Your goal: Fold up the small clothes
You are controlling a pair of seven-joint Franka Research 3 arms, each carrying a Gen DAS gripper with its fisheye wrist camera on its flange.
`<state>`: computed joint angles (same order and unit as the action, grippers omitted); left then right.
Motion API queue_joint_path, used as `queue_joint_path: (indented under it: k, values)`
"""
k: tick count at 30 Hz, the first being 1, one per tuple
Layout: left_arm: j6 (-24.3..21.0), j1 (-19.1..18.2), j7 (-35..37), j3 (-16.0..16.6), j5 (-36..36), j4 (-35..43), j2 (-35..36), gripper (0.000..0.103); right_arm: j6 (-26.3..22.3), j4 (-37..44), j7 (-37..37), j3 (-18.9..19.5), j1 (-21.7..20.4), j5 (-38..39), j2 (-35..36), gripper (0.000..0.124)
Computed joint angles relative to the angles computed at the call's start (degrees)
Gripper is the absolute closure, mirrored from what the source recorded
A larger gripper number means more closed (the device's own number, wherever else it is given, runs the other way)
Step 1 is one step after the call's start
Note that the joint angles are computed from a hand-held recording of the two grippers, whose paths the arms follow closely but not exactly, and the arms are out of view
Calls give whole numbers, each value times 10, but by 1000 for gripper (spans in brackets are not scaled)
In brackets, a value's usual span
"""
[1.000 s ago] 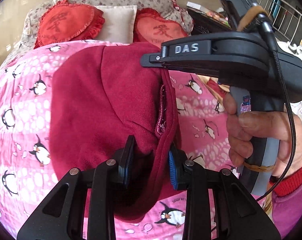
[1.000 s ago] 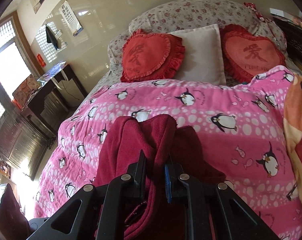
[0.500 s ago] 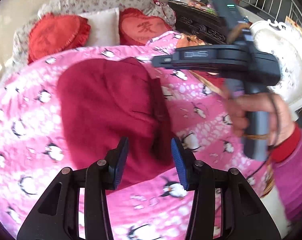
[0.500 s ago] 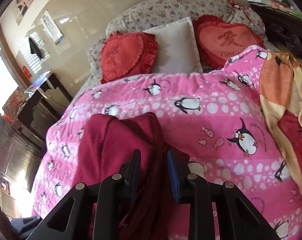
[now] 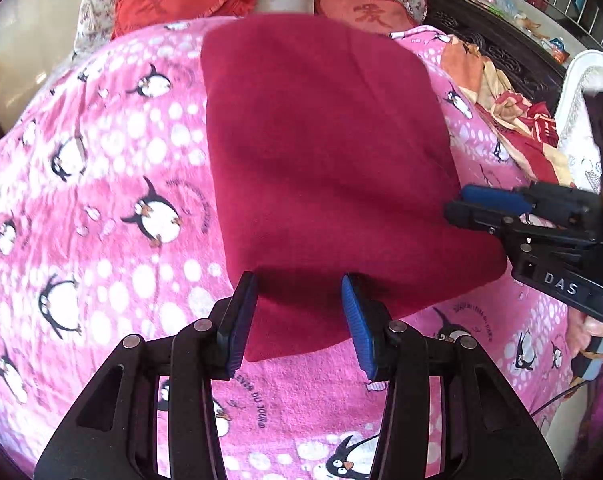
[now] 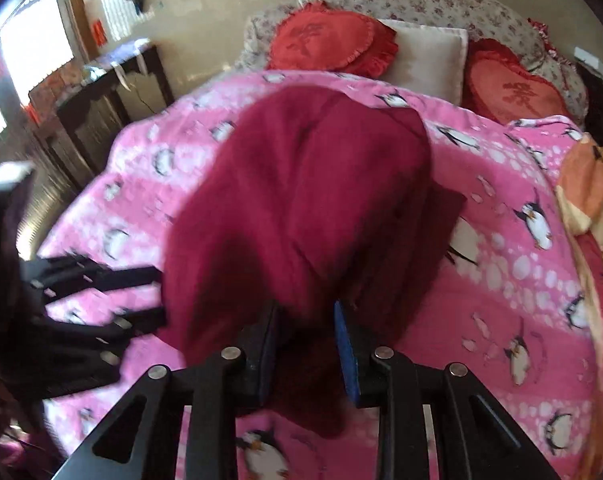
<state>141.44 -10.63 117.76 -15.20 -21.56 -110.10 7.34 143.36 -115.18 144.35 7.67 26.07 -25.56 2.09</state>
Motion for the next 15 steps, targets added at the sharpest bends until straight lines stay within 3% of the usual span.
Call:
queue_joint_path:
  k: [2, 5, 7, 11, 15]
  values:
    - [15, -2, -1, -1, 5, -11, -5, 60, 76, -63, 10, -7, -13, 71, -25, 98]
    - [26, 2, 27, -2, -31, -17, -17, 60, 122, -105, 41, -2, -27, 88, -57, 98]
    - [38, 2, 45, -2, -57, -21, -27, 60, 152, -116, 87, 9, -45, 55, -74, 98]
    - [42, -6, 58, -2, -86, -9, -24, 60, 179, -86, 183, 30, -89, -64, -70, 98]
    - [33, -15, 50, -7, -77, 3, -13, 60, 159, -18, 153, 8, -81, -26, -7, 97]
